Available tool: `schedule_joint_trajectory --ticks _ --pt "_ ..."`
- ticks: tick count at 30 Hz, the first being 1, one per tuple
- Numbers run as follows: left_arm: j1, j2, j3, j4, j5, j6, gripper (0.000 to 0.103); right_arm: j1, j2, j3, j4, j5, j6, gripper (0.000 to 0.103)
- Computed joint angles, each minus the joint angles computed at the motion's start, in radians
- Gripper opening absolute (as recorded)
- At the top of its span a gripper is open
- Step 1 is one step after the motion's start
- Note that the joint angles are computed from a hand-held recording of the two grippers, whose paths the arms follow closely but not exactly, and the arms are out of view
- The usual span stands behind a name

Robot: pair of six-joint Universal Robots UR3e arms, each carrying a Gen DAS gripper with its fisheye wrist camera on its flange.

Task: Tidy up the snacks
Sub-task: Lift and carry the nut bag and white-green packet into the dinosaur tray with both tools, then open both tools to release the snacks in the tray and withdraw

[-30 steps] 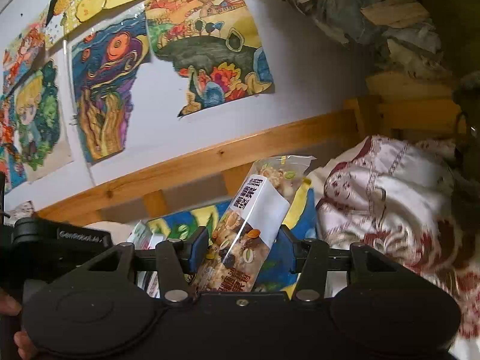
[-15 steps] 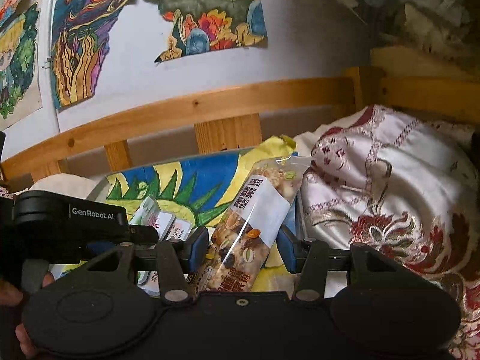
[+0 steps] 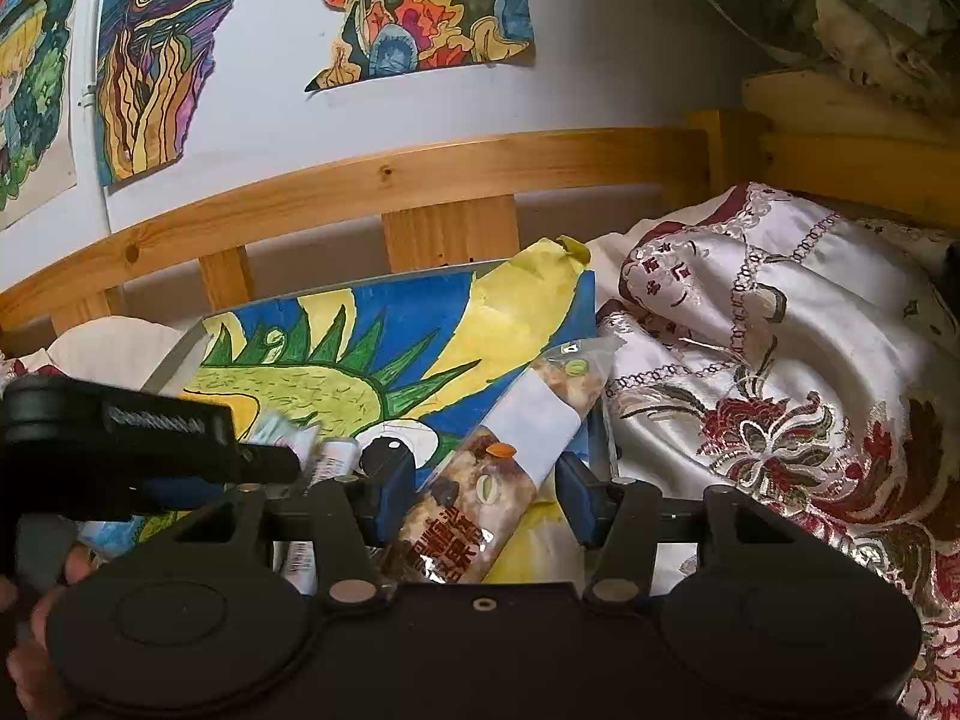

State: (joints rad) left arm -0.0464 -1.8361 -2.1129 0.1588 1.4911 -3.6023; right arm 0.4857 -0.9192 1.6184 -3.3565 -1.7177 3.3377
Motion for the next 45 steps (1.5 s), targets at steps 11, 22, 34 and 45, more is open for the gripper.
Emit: schedule_joint_trajectory --ticks 11,22,34,45 --pt "0.025 0.229 -0.181 0.024 0.067 0.004 0.099 0.048 -0.059 0.060 -0.064 -0.065 -0.009 0.089" --pt "0.014 0.650 -0.412 -0.096 0.158 0.038 0.102 0.138 -0.232 0.225 -0.139 -0.163 -0.004 0.102" --pt "-0.205 0.967 -0.480 -0.283 0.400 0.049 0.102 0.299 -0.375 0.357 -0.155 -0.320 0.010 0.102" --pt "-0.590 0.941 -0.486 -0.371 0.785 -0.135 0.102 0.438 -0.468 0.454 -0.110 -0.445 0.078 0.102"
